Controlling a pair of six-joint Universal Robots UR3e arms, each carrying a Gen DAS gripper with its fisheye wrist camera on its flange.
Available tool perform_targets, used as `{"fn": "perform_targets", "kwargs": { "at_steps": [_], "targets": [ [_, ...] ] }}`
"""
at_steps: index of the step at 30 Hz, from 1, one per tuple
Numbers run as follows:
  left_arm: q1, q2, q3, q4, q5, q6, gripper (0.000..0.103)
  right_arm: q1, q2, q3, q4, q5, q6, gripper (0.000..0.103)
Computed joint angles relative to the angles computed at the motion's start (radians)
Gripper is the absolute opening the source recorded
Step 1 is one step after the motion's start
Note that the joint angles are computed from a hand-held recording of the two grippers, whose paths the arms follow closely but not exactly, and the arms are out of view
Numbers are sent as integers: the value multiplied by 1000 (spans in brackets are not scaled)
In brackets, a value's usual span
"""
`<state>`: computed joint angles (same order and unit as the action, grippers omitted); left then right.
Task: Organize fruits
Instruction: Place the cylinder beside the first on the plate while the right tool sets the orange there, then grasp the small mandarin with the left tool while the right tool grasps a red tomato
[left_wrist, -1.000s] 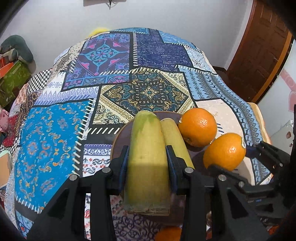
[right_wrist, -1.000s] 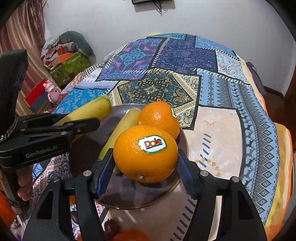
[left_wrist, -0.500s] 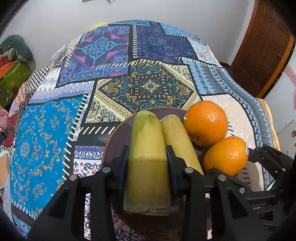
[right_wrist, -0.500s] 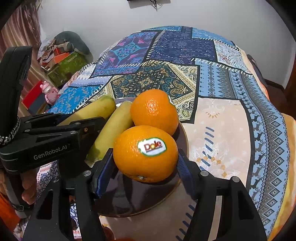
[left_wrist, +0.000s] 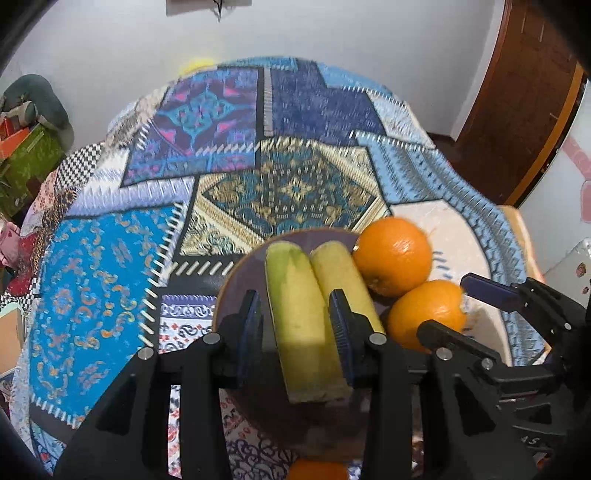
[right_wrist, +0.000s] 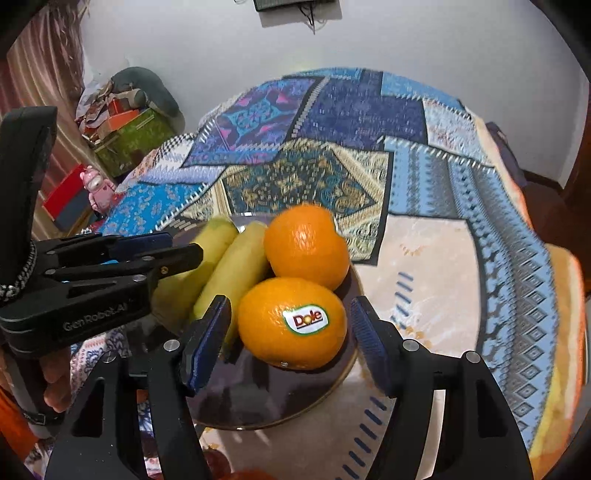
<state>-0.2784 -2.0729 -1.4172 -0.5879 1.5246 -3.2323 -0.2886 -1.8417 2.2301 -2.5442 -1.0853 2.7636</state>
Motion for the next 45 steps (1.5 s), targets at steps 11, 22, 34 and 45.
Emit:
{"fn": "perform_targets", "kwargs": {
  "at_steps": [11,22,34,45],
  "targets": [
    [-6,286,-201,25,13,20,44,-161,-343,2,321,103,-110,64],
    [-42,518,-456,42,48,44,56,-395,-701,30,803,189,-363,64],
    [-45,533,-636,81,16,9,57,-496,-834,130,1061,152,-510,64],
    [-73,416,-619,146,15,-4,55,-481,-795,158,1068,163,-490,64]
  ]
}}
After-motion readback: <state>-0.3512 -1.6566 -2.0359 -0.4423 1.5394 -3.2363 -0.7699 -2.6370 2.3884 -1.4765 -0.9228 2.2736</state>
